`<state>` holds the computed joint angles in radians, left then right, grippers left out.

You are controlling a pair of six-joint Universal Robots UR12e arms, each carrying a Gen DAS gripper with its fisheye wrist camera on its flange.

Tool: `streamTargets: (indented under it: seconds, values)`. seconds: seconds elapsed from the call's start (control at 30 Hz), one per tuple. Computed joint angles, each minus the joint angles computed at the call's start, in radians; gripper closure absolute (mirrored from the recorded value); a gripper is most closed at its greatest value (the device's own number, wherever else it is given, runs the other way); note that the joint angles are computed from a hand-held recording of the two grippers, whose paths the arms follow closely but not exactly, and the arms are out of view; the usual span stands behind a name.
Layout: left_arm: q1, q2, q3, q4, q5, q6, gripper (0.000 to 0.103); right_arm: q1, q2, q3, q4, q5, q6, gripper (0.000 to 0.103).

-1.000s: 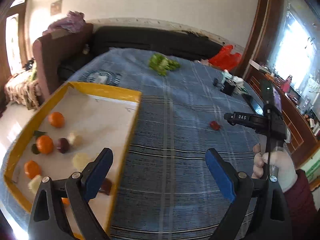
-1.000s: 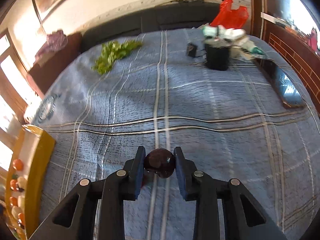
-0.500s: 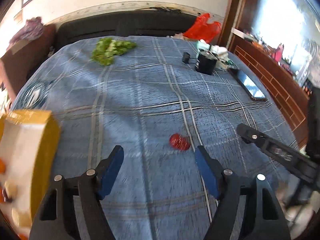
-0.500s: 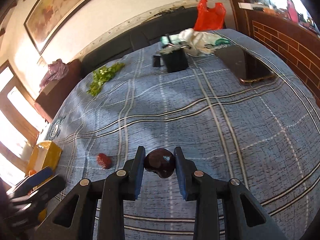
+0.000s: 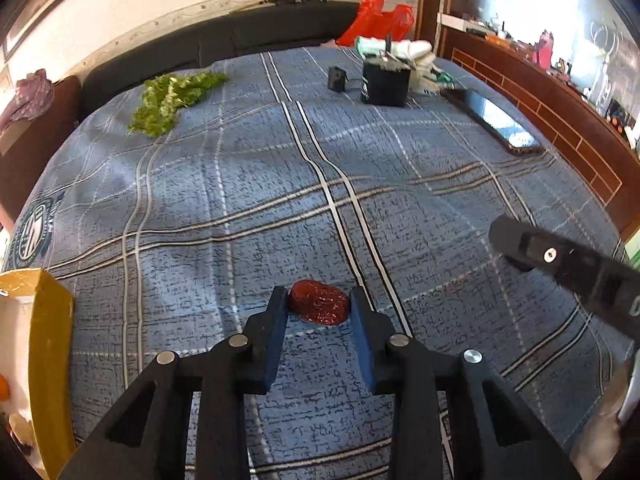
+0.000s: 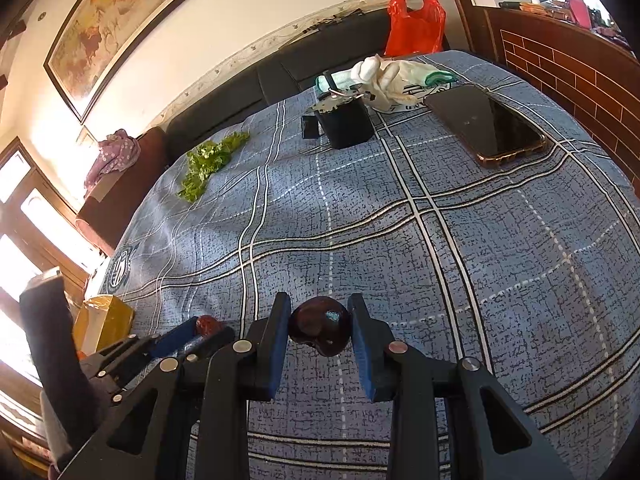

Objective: Organize fruits
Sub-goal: 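Grasp the red date with the left tool while the right tool grasps the last plum, then lower the date and plum into the tray while both tools open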

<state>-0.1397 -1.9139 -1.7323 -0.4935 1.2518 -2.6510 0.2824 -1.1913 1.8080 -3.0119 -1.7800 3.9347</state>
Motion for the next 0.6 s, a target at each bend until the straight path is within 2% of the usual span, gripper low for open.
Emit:
streamTargets:
  seconds: [0.17, 0.3, 0.47, 0.6]
  values:
    - [0.027, 0.039, -0.038, 0.051, -0.038, -0.031, 0.073, 0.003, 0.002, -0.001, -0.006, -0.003, -0.016, 0.071]
    - [0.067, 0.082, -0.074, 0.086, -0.082, -0.077, 0.073, 0.008, 0.004, -0.003, -0.012, -0.002, -0.03, 0.071]
    - [0.144, 0.139, -0.116, 0.13, -0.112, -0.152, 0.073, 0.022, 0.013, -0.017, -0.003, -0.015, -0.068, 0.071]
    - [0.23, 0.181, -0.151, 0.174, -0.134, -0.22, 0.073, 0.038, 0.023, -0.033, 0.015, -0.045, -0.103, 0.071]
